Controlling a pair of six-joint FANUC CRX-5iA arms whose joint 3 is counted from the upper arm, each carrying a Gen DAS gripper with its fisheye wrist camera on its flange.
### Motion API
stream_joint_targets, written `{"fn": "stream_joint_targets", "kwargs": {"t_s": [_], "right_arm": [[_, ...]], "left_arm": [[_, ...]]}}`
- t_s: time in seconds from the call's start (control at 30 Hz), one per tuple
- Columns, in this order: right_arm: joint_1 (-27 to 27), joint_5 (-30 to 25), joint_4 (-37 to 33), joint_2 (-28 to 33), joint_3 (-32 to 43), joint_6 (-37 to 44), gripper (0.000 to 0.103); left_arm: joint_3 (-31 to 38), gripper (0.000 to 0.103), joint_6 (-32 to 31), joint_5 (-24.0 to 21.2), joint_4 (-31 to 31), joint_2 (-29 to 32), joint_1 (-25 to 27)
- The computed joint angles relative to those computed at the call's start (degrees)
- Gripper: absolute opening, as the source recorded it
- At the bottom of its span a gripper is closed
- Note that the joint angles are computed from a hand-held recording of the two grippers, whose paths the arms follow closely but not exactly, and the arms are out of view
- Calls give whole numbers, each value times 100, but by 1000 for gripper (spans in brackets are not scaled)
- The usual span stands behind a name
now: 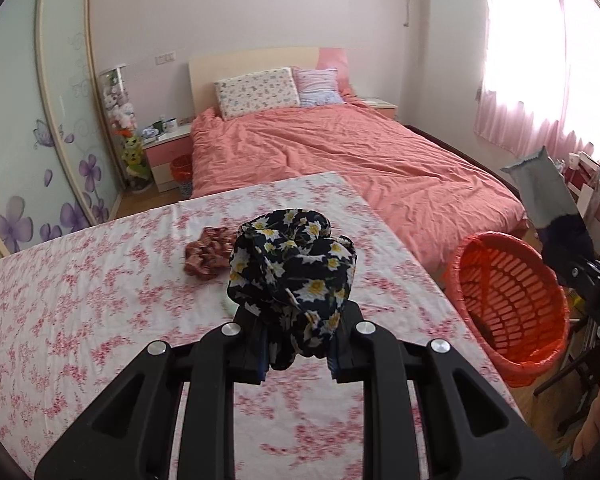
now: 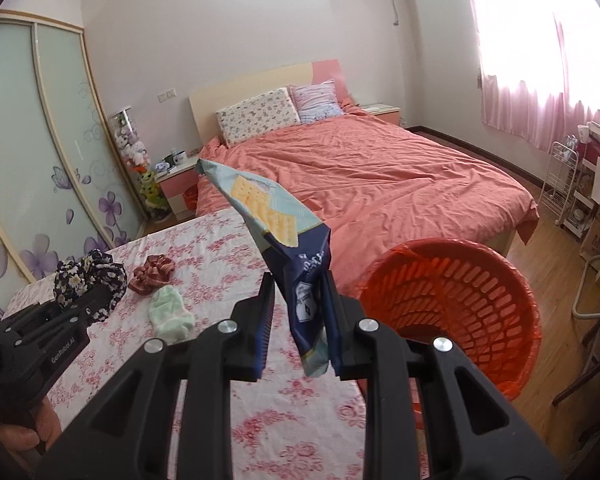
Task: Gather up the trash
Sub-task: 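Carry the scrunchie and snack bag over the orange basket and release both, then move both open tools back toward the remaining items on the bed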
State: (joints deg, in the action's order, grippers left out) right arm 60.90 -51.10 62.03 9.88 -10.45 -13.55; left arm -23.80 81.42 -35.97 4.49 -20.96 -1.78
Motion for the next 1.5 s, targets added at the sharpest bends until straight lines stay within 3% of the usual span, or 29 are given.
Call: {"fn": "stream_joint_targets", "kwargs": {"t_s": [0.27,0.77,0.9,0.97,1.03,1.2,1.5], "right_arm": [[-204,-3,60,-530,-704,-518,24],[-1029,920,42,-1297,-1876,-1263,24],[-1360,1335,101,-1297,-2031,-1345,30],[-1502,1497,113,-1254,-2065,-1337,32],[-1605,1569,67,-1173,-2051,-1264,48],[-1721,1701,46,-1000,-2039,-1305,59],[-1249,1005,-253,-567,-1539,-740,68]], "left_arm": [[-77,21,-523,240,743,270,-533],[341,22,-1113,614,1488,1445,-1775],[654,29,-933,559,1308,1880,-1925],[789,46,-732,503,1086,2008,-1960],[881,55,-491,449,823,2073,-1977],[921,61,-126,314,490,2091,-1895],[671,68,490,218,-360,1600,-1461]]}}
